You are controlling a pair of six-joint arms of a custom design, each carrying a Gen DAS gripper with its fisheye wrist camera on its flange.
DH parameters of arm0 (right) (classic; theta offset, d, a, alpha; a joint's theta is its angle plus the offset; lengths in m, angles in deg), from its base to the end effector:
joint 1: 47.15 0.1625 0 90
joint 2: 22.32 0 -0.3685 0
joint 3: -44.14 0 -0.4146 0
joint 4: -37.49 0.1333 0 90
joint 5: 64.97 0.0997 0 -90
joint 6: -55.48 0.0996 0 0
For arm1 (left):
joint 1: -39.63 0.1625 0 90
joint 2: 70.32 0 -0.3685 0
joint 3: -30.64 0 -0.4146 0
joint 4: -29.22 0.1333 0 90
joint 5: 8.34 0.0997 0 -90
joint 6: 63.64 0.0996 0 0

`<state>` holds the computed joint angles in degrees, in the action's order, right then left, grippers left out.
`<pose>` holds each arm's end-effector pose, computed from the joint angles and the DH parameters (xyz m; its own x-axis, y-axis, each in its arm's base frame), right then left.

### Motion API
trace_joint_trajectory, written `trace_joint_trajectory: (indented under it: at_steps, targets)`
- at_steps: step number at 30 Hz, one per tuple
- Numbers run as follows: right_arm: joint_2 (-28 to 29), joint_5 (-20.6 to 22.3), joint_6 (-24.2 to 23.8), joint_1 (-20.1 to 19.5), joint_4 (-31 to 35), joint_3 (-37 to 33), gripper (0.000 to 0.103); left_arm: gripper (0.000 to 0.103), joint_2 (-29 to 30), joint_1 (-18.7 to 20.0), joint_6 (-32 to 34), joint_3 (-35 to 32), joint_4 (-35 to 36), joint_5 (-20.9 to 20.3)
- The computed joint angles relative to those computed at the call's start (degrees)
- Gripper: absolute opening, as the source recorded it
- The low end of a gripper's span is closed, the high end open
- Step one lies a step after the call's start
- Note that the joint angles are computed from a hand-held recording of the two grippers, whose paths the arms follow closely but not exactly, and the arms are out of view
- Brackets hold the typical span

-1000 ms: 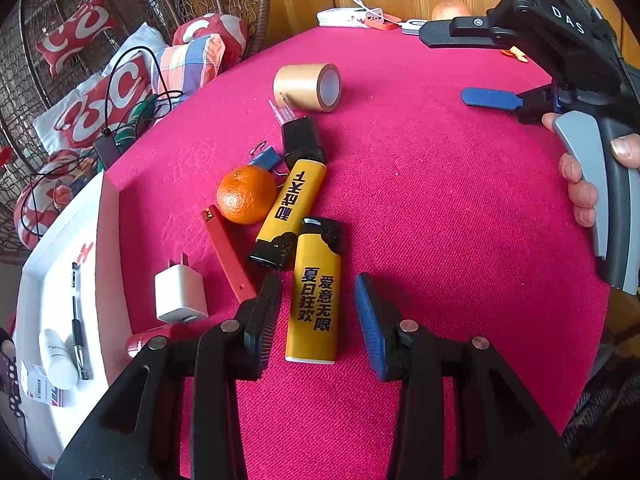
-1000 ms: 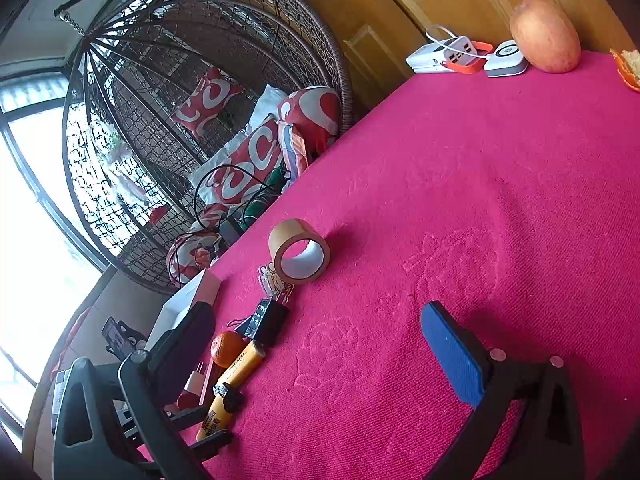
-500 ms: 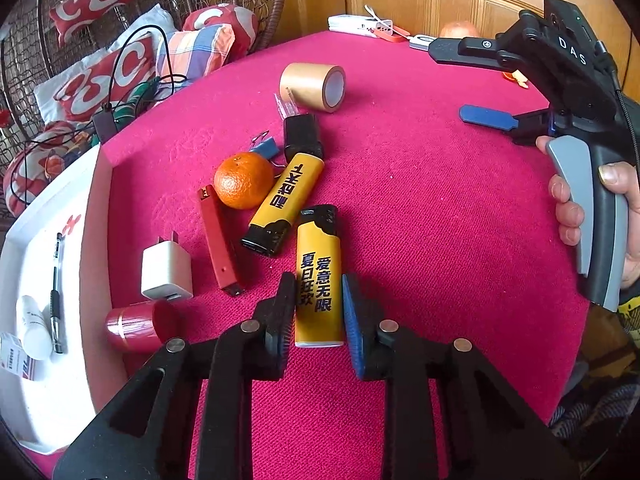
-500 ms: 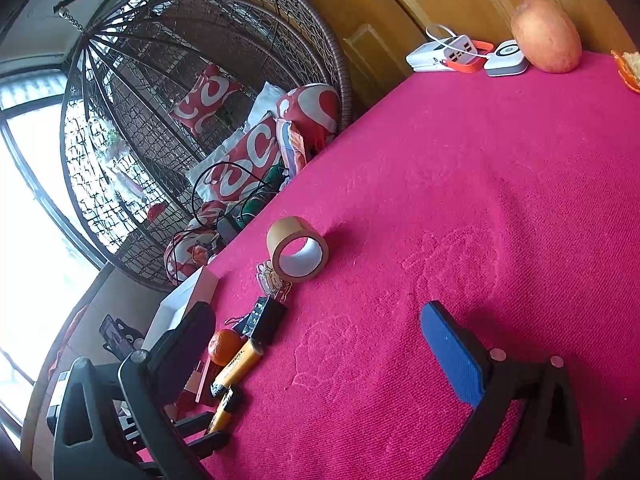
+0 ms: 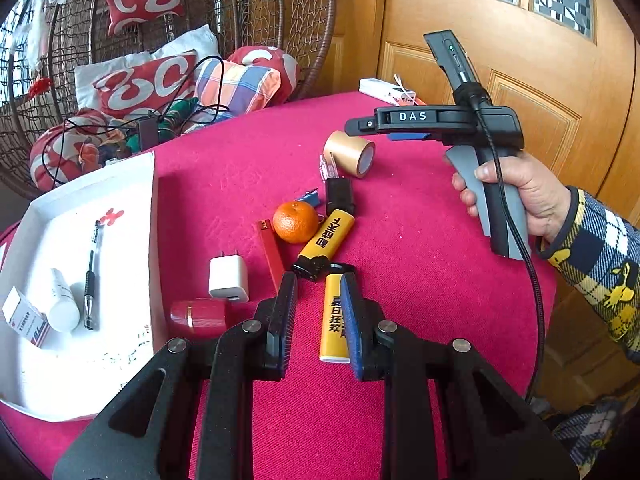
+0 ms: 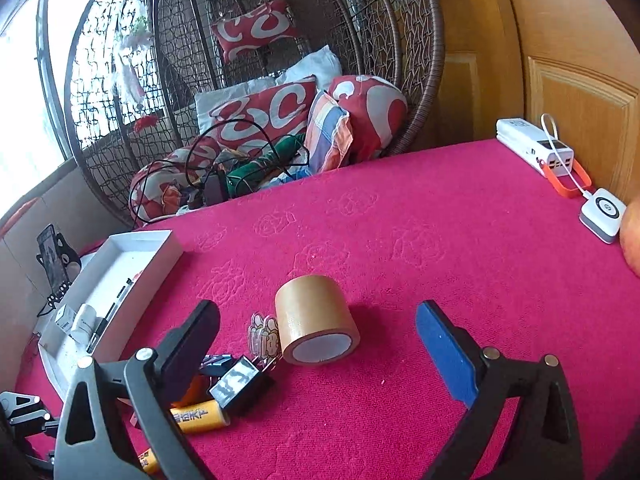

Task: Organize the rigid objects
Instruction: 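Grasp the tan tape roll with the right tool while the left tool lifts the lighter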

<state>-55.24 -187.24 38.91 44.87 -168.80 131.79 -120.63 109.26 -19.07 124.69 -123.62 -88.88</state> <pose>0.1037 -0.6670 0.0718 -0.8210 0.2854 0.4945 -0.2618 0.5815 -0.7703 -0.0899 -0.6720 0.0992 -0.4413 0.8304 -0.3403 0.8964 0.4255 -0.1241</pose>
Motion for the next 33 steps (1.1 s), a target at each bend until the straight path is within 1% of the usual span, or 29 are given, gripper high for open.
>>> trace_joint_trajectory:
  at_steps: [1, 2, 5, 6, 8, 10, 11, 12, 14, 15, 17, 19, 21, 23, 26, 29, 33]
  targets:
    - [-0.16, 0.61, 1.12, -0.56, 2.77, -0.35, 0.077, 0.022, 0.13, 0.22, -0.21, -0.48, 0.78, 0.12]
    - [-0.09, 0.94, 1.83, -0.92, 4.26, -0.60, 0.075, 0.022, 0.22, 0.41, -0.23, -0.84, 1.66, 0.11]
    - [1.26, -0.05, 1.66, -1.25, 6.47, -2.47, 0.075, 0.022, 0.37, 0.57, -0.46, -0.87, 3.36, -0.41]
    - [1.50, 0.51, 1.75, -1.51, 6.17, -2.75, 0.075, 0.022, 0.58, 0.42, -0.50, -0.81, 3.74, -0.23]
    - [1.57, 0.32, 3.33, -1.91, 8.45, -3.50, 0.075, 0.023, 1.09, -0.20, 0.00, -0.25, 3.43, 1.33]
    - [1.49, 0.54, 3.28, -1.90, 8.57, -3.42, 0.075, 0.023, 1.62, -0.86, 0.78, 0.64, 2.68, 3.29]
    - [0.98, 1.50, 3.03, -1.98, 9.26, -2.86, 0.060, 0.023, 2.10, -1.10, 1.05, 0.69, 2.74, 4.39]
    - [0.70, 1.84, 2.87, -1.97, 9.62, -2.43, 0.055, 0.023, 2.51, -1.29, 0.99, 0.77, 2.97, 5.51]
    - [0.34, 1.45, 2.57, -1.73, 7.75, -0.92, 0.054, 0.032, 3.28, -1.51, 1.60, 1.27, 0.91, 7.44]
    - [-0.25, 2.05, 2.91, -1.74, 6.39, 0.54, 0.054, 0.032, 3.77, -1.41, 1.03, 0.67, 1.81, 7.98]
    - [-1.77, 4.25, 4.07, -1.82, 2.63, 4.14, 0.052, 0.033, 4.35, -0.90, -0.36, -0.37, 2.69, 7.14]
    - [-3.12, 6.28, 4.87, -1.57, -2.52, 7.92, 0.052, 0.033, 4.83, -0.82, -0.70, -1.06, 3.03, 6.94]
    - [-3.87, 7.65, 4.85, -0.81, -8.11, 11.06, 0.052, 0.032, 4.97, -0.80, 0.95, -0.62, 1.60, 6.67]
    - [-4.19, 8.96, 4.48, 0.22, -13.61, 13.54, 0.052, 0.023, 4.67, -0.71, 1.02, -0.10, 1.16, 5.86]
    - [-3.98, 10.77, 3.37, 1.91, -19.96, 15.53, 0.052, 0.023, 3.83, -0.60, 0.56, 0.89, -0.17, 4.53]
    - [-3.61, 11.28, 2.15, 3.65, -22.76, 15.89, 0.052, 0.023, 1.92, -0.94, 1.51, 2.95, -3.89, 3.16]
    - [-3.06, 12.03, 0.26, 5.63, -23.31, 15.38, 0.052, 0.023, -0.40, -1.04, 0.67, 3.93, -6.33, 0.72]
